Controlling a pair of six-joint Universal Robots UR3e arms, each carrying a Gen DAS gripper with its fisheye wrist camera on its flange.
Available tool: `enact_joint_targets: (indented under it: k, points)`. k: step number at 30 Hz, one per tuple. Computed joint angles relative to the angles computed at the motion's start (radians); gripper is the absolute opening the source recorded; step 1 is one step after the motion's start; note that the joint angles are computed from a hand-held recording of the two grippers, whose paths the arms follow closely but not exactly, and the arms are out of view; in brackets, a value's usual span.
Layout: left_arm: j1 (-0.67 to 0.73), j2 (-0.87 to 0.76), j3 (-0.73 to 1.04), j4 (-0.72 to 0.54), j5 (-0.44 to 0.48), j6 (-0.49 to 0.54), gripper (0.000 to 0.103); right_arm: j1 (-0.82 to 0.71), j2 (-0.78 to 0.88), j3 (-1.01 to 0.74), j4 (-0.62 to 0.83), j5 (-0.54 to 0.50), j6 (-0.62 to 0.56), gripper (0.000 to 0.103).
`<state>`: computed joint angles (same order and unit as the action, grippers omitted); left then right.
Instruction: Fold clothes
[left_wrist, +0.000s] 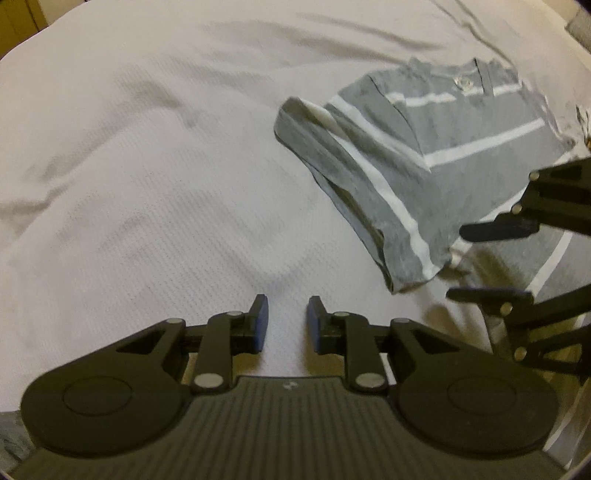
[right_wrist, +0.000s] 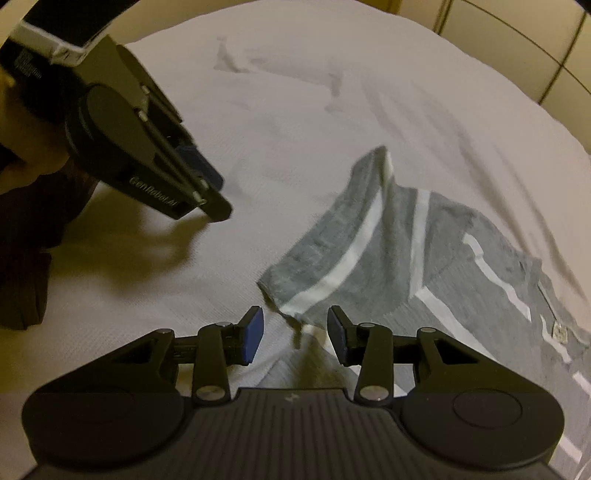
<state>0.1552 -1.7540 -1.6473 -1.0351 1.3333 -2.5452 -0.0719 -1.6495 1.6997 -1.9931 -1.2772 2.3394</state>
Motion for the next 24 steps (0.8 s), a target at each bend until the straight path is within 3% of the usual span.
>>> enact_joint_targets:
  k: [16, 24]
  points:
    - [-0.185, -0.084, 0.135, -0.038, 0.250, 0.110, 0.019, 0.003, -0.008, -0.011, 0.023, -0.017, 0.033, 0.041]
    - [-0.235, -0.124, 0.200, -0.071, 0.300, 0.141, 0.019, -0.052, -0.050, 0.018, 0.042, -0.010, 0.029, 0.041]
